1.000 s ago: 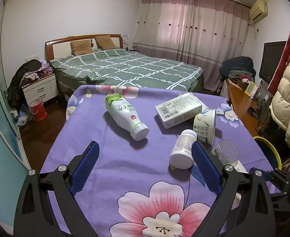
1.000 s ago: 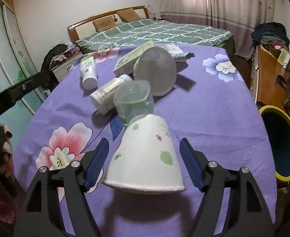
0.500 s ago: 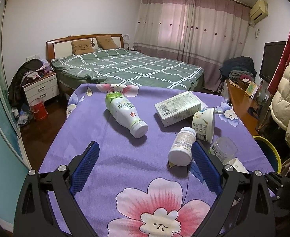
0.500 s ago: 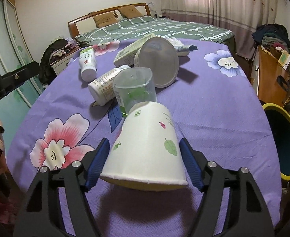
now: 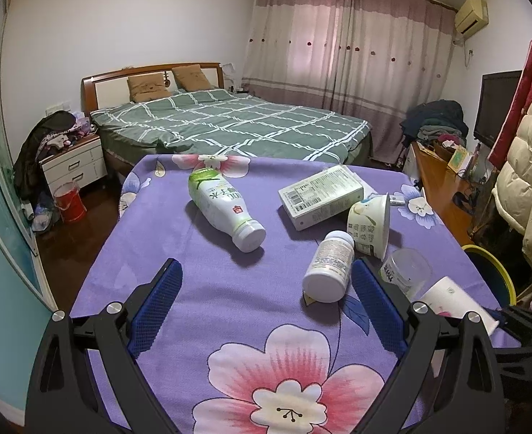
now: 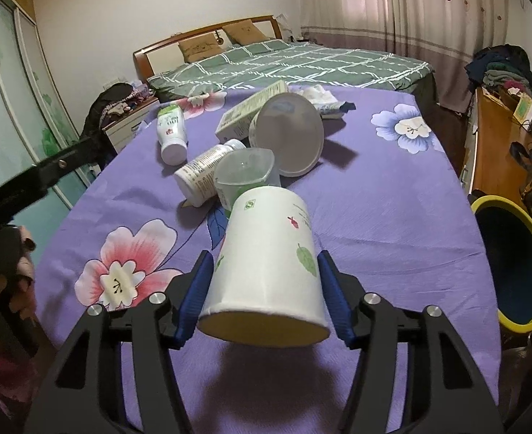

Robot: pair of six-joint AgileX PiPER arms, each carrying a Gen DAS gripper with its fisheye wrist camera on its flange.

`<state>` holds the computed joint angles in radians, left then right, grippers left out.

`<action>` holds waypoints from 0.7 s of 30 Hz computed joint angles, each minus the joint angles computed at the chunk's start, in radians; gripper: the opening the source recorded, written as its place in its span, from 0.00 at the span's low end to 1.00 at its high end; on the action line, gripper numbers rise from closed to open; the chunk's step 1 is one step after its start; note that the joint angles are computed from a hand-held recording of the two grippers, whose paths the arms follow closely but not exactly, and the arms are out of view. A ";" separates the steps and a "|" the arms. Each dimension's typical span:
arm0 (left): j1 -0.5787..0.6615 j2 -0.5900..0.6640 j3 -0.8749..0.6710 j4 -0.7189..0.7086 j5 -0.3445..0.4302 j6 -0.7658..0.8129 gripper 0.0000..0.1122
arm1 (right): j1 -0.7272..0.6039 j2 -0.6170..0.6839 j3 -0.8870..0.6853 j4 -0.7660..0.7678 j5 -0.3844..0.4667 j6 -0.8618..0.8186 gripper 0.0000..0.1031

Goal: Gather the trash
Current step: 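Carry the paper cup over the yellow bin and open the right tool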

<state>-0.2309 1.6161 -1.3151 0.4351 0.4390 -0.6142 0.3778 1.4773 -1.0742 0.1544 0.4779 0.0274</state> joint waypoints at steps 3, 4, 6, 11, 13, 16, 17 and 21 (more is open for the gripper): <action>-0.009 0.007 -0.007 -0.003 0.006 0.005 0.83 | -0.027 -0.032 0.012 -0.006 -0.005 0.003 0.55; -0.014 0.010 -0.008 -0.005 0.007 0.007 0.83 | -0.039 -0.040 0.015 -0.009 -0.008 0.007 0.55; -0.020 0.012 -0.013 -0.015 0.011 0.020 0.83 | -0.079 -0.055 0.021 -0.020 -0.016 0.020 0.55; -0.045 0.027 -0.030 -0.027 0.019 0.040 0.83 | -0.227 -0.068 0.028 -0.055 -0.041 0.055 0.56; -0.057 0.034 -0.039 -0.032 0.024 0.048 0.83 | -0.305 -0.054 0.021 -0.081 -0.048 0.078 0.56; -0.074 0.046 -0.051 -0.042 0.029 0.060 0.83 | -0.407 -0.008 -0.005 -0.152 -0.058 0.139 0.57; -0.082 0.055 -0.059 -0.053 0.032 0.072 0.83 | -0.438 0.011 -0.016 -0.159 -0.058 0.142 0.57; -0.114 0.092 -0.093 -0.095 0.045 0.121 0.83 | -0.526 0.115 -0.071 -0.235 -0.058 0.206 0.58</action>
